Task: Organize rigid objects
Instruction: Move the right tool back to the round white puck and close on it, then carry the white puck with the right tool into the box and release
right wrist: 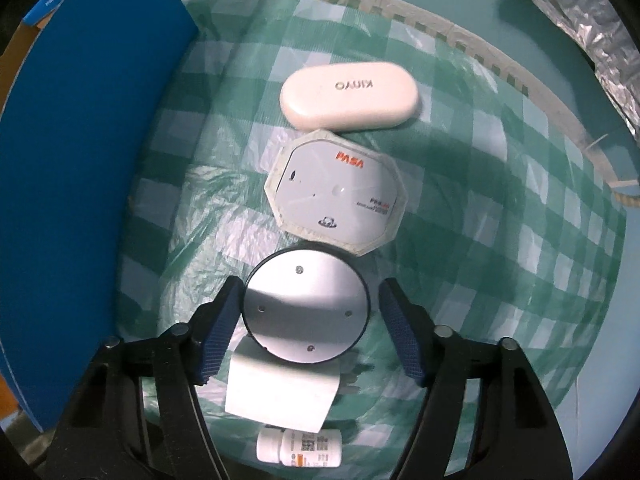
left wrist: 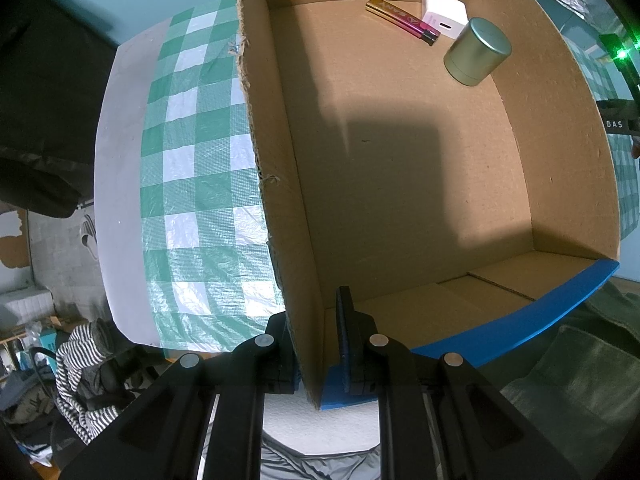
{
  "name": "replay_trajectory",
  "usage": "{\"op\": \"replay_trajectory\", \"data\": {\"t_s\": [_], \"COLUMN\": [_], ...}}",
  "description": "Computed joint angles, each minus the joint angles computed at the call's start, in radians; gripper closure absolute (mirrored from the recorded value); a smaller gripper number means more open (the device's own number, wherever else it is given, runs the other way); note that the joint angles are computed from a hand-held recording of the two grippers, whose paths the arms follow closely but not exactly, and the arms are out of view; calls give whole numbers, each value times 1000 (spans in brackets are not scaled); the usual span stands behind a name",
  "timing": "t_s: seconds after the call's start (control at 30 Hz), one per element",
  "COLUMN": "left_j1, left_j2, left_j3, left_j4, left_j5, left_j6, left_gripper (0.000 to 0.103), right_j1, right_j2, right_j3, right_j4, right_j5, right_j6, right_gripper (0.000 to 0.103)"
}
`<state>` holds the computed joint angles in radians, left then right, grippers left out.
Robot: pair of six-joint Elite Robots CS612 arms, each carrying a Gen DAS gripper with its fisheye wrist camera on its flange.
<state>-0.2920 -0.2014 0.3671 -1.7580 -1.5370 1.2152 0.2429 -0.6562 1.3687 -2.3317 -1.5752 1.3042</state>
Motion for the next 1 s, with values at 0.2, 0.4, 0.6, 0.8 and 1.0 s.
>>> {"op": "replay_trajectory", "data": {"t_s": [0.2,0.4,0.6,0.8,1.0], "left_j1": [0,0,0,-1,0], "left_j2": [3,4,2,-1,-2], "left_j3": [-6,-8,-4,1,2], "left_j4": [6,5,1,0,-1], "left_j5": [-1,0,0,-1,-1], "left_j6": [-1,2,5,5,6], "left_gripper": [89,89,89,89,89], "right_j1": [3,6,2,1,-2], "right_j2": [9,4,-20,-41,-60], "right_j3": [-13,-13,-3,-13,-25], "right_j4": [0,-6,0,26,53], "right_j5": [-1,7,1,-8,-13], "right_j6": [-1,-16,-48,-83,-113], "right_gripper": [41,41,41,41,41]}}
